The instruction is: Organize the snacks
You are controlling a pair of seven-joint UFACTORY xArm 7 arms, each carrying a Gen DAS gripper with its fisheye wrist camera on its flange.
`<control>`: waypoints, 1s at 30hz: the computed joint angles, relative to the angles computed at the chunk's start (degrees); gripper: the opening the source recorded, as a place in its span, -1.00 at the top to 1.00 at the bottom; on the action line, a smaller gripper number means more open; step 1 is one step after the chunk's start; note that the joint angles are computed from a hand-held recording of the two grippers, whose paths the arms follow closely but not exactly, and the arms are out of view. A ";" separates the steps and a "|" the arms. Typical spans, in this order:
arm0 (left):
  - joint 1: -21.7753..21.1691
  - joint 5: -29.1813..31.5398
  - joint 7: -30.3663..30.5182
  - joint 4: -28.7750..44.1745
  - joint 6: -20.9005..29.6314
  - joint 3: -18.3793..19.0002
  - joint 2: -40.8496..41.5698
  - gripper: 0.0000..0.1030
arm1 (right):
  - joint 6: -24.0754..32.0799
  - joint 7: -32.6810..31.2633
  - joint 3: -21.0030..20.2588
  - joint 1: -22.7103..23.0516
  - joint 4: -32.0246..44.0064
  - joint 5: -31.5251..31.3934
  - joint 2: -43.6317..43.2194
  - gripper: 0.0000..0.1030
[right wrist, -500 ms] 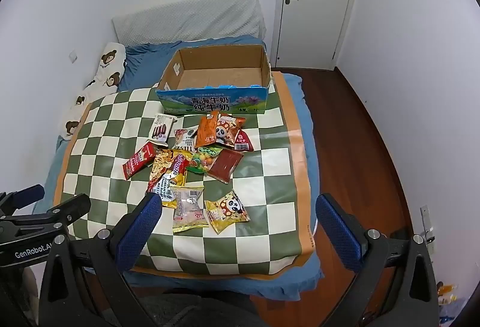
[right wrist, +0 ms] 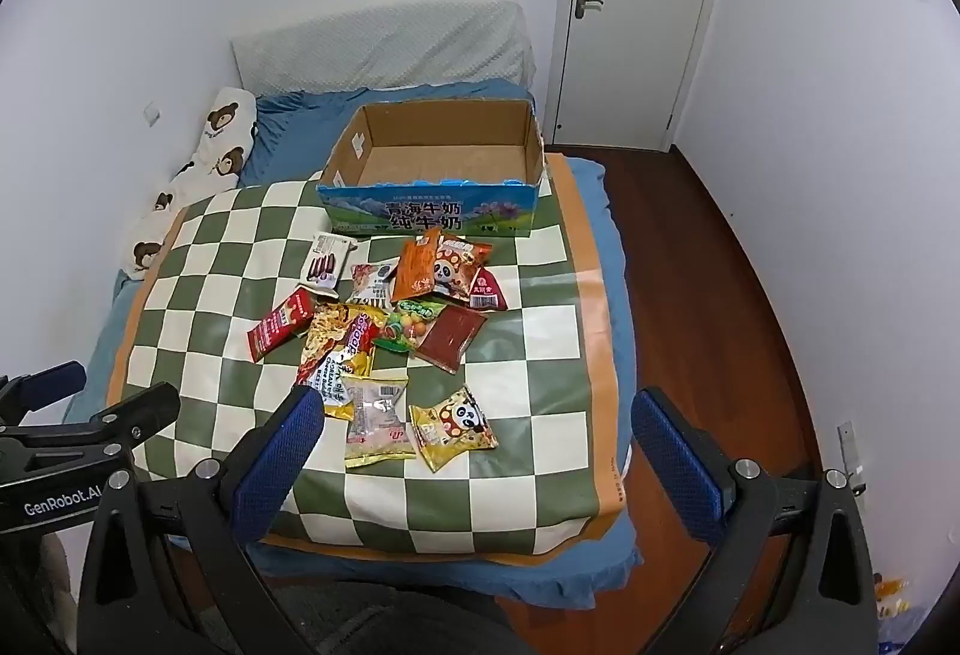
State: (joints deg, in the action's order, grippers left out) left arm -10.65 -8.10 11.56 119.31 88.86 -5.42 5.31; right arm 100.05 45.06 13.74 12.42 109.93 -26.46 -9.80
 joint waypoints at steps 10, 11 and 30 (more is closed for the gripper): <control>0.36 -0.67 1.10 -2.01 -1.06 0.19 -0.99 -1.00 | -0.92 -1.95 -1.13 -0.60 0.65 0.07 0.26 -1.00; 0.42 -0.77 1.18 -1.89 -0.92 0.21 -0.93 -1.00 | -0.84 -1.91 -0.98 -0.61 0.68 -0.03 0.30 -1.00; 0.51 -0.84 1.08 -1.73 -1.45 0.20 -0.33 -1.00 | -0.62 -1.60 -0.66 -0.27 1.03 -0.81 0.81 -1.00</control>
